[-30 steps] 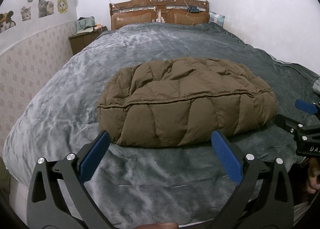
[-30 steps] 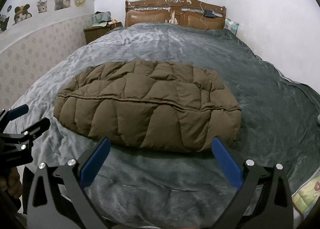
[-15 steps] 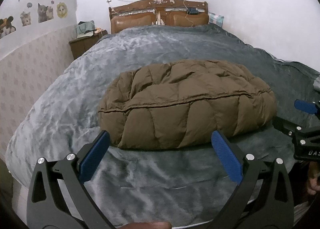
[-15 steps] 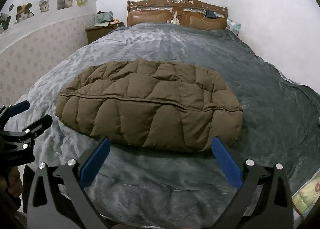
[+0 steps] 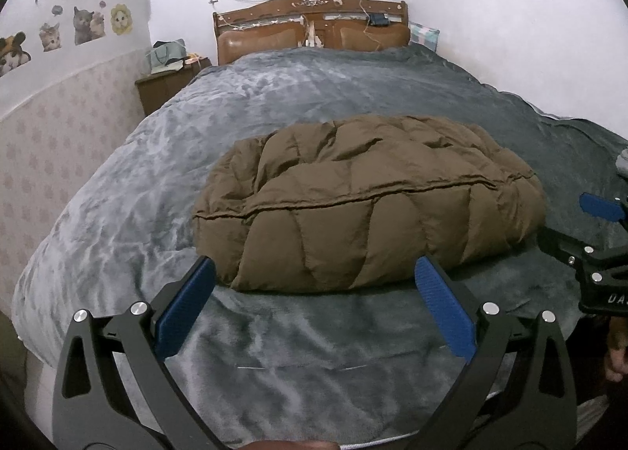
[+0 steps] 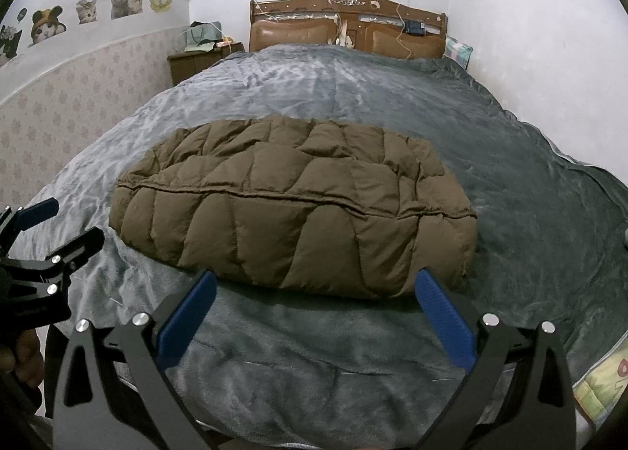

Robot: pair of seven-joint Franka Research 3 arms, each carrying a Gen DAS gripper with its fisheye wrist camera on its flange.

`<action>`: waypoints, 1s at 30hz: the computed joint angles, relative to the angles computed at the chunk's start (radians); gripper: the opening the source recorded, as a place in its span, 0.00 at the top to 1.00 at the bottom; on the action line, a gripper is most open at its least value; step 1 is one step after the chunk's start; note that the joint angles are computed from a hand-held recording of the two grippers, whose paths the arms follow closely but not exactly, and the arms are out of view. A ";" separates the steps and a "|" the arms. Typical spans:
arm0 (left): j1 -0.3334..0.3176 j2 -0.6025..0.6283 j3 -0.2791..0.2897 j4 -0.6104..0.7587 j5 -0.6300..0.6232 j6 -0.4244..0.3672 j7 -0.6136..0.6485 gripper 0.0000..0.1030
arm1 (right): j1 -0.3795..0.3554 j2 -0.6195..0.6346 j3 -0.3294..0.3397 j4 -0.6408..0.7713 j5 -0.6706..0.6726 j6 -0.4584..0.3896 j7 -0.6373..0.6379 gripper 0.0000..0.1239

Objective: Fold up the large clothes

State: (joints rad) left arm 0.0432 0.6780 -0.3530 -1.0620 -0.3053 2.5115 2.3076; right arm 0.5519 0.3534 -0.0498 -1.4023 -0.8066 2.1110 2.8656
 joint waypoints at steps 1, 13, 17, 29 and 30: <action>0.000 0.000 0.000 0.000 0.000 0.001 0.000 0.03 | 0.000 0.001 0.000 0.002 0.000 -0.002 0.000 0.18; 0.007 -0.024 -0.007 -0.052 0.002 0.060 0.014 0.03 | 0.001 0.001 -0.001 0.001 0.000 -0.001 0.001 0.18; 0.007 -0.025 -0.007 -0.056 0.007 0.076 0.013 0.03 | 0.000 0.001 0.000 0.001 0.001 -0.001 -0.003 0.18; 0.005 -0.015 -0.008 -0.039 0.022 0.073 0.006 0.03 | 0.001 0.001 -0.001 0.002 -0.001 -0.002 -0.001 0.18; 0.005 -0.014 -0.008 -0.039 0.023 0.073 0.006 0.03 | 0.001 0.001 -0.001 0.002 -0.001 -0.002 0.000 0.18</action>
State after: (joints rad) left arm 0.0478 0.6637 -0.3607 -1.1008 -0.2823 2.5841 2.3139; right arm 0.5527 0.3543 -0.0507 -1.4008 -0.8079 2.1093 2.8654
